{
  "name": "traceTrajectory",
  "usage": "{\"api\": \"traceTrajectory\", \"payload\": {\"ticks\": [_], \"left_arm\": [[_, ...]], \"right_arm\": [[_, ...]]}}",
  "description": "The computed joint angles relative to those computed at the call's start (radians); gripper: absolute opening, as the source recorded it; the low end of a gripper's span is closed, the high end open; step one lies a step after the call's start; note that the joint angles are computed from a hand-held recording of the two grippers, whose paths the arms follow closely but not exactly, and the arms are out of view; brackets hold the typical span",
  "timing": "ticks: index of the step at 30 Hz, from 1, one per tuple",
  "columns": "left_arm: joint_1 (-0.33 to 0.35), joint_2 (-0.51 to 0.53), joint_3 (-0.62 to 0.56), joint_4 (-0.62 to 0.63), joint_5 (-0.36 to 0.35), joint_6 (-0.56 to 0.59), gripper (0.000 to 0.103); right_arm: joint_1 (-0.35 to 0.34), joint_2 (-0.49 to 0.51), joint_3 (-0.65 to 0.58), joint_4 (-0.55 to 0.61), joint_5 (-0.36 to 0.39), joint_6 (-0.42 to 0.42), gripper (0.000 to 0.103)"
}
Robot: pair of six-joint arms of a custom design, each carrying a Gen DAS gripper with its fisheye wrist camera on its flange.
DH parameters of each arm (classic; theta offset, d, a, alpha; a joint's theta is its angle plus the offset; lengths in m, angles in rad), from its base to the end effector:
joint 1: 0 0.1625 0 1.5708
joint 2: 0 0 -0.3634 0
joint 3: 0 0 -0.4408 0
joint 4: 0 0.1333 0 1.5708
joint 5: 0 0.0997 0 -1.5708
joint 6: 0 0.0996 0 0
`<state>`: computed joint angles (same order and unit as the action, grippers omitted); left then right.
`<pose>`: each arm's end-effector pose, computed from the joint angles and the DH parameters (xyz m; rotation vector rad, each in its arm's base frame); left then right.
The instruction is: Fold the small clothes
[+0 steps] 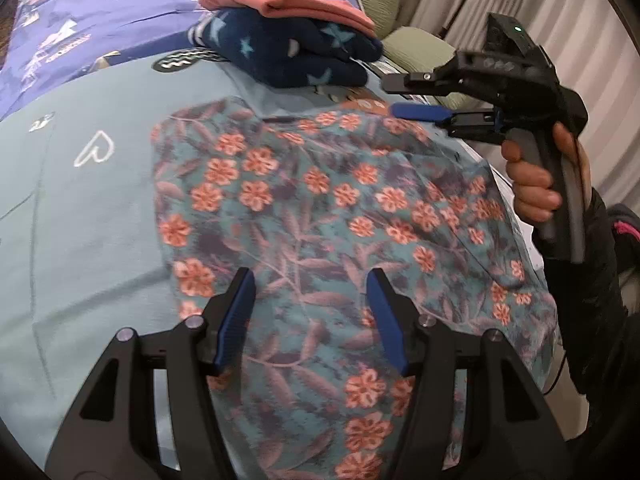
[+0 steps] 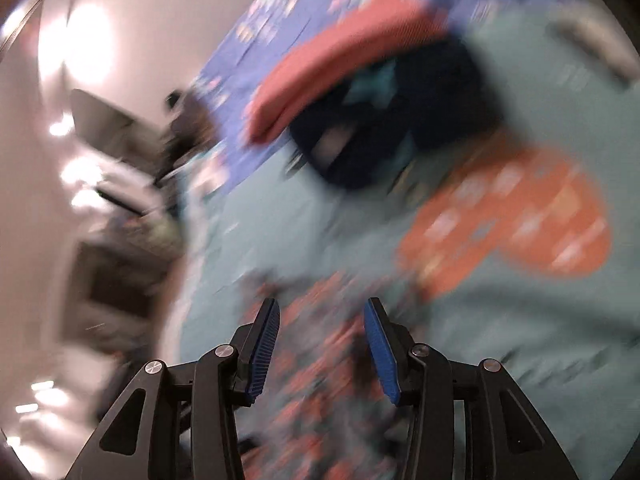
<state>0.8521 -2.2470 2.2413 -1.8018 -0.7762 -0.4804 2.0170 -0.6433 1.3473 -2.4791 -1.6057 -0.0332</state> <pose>-0.0612 -0.3804 0.4040 0.1723 2.4828 -0.8325 0.4384 -0.6157 0.0179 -0.7346 3.0292 -0.3239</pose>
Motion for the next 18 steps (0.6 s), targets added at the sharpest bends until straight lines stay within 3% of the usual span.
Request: {"api": "traceTrajectory", "payload": {"ticks": [2,3,6,9,13,15,18], "left_arm": [[-0.007,-0.013,0.0,0.021,0.024,-0.02,0.059],[-0.008,-0.019,0.002,0.027,0.03,-0.026,0.06],[-0.002,-0.028,0.003,0.025,0.033,-0.031,0.06],[-0.004,-0.028,0.003,0.021,0.038,-0.035,0.059],[-0.018,-0.038,0.006,0.044,0.046,-0.037,0.06],[-0.018,-0.043,0.008,0.037,0.037,-0.031,0.06],[-0.005,-0.036,0.005,0.007,0.019,-0.03,0.06]], "right_arm": [[0.035,-0.003,0.034,-0.141,-0.154,-0.033,0.044],[0.045,-0.01,0.044,-0.157,-0.168,-0.06,0.044],[0.042,-0.039,0.046,-0.005,-0.055,-0.091,0.044],[0.044,-0.026,0.014,0.125,-0.081,-0.057,0.044],[-0.011,-0.016,-0.012,0.246,0.055,0.038,0.047],[-0.04,0.001,-0.037,0.316,0.18,0.032,0.048],[-0.068,0.036,-0.051,0.265,0.324,0.071,0.046]]}}
